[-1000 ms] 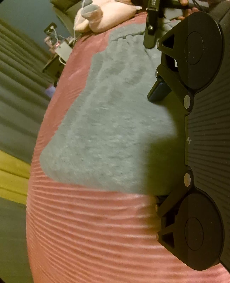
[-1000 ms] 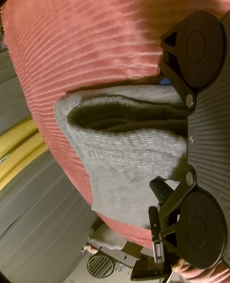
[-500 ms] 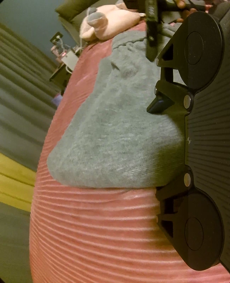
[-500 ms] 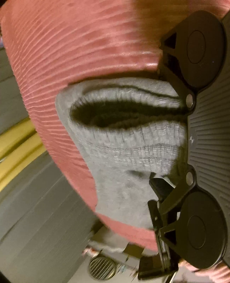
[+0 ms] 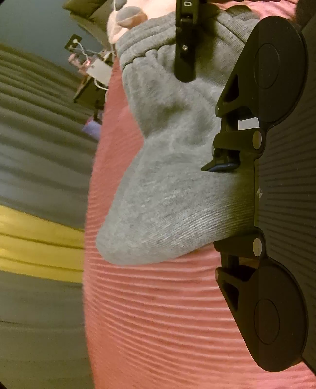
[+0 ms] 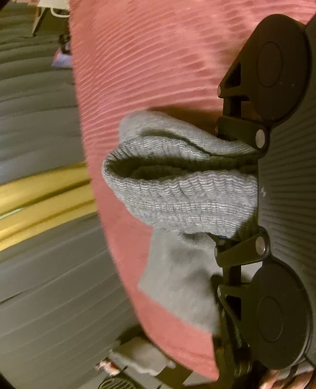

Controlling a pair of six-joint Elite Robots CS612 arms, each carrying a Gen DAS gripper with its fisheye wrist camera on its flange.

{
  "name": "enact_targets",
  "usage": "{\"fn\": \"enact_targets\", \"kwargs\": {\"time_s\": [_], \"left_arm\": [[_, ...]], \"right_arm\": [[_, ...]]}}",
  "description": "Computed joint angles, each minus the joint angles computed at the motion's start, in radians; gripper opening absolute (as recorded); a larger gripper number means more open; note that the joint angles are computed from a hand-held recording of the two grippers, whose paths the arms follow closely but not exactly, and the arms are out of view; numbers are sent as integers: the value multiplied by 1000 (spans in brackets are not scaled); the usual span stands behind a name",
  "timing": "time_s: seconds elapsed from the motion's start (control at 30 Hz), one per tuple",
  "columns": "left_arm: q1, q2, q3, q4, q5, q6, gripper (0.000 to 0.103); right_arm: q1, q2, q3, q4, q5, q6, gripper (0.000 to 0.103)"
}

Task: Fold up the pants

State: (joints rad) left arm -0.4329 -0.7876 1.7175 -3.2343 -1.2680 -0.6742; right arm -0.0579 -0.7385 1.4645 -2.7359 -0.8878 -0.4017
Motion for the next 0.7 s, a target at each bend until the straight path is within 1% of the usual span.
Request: {"fn": "enact_targets", "kwargs": {"time_s": [0.1,0.17,0.2,0.23,0.27,0.3,0.33,0.37,0.4,0.43,0.5,0.53,0.57,0.6,0.63,0.67,0.7], "left_arm": [[1,-3,-27,4,51,29,37],[7,-4,-52,25,80,14,44],[12,-4,-65,53,86,-8,61],[16,-7,-79,115,108,-45,82],[14,-15,-92,219,166,-107,90],[7,-21,-92,286,229,-156,95],[0,-30,-78,311,271,-175,95],[-3,-36,-57,295,273,-160,96],[-6,-39,-30,252,262,-135,96],[-11,-44,-3,226,252,-126,96],[-23,-46,31,220,253,-143,96],[-27,-44,41,227,250,-145,97],[-32,-41,48,244,246,-152,97],[-38,-35,58,232,257,-161,98],[-44,-27,60,206,280,-167,101],[-51,-21,62,198,311,-171,102],[-56,-24,61,213,323,-162,102]], "right_arm": [[3,2,-7,-66,11,26,57],[7,16,-30,-115,14,59,58],[8,19,-38,-131,11,57,60],[11,25,-48,-147,-9,53,69],[18,33,-60,-173,-58,45,77],[27,38,-62,-221,-133,46,96],[35,43,-58,-284,-212,60,99],[37,45,-52,-320,-266,56,99],[35,42,-39,-332,-279,48,99],[26,38,-25,-329,-268,44,99],[17,33,-7,-297,-239,53,99],[13,33,1,-285,-239,60,99],[14,33,13,-280,-252,66,99],[19,34,21,-282,-270,68,99],[23,38,27,-285,-285,71,99],[25,41,32,-290,-300,78,99],[23,40,47,-299,-318,80,99]]}}
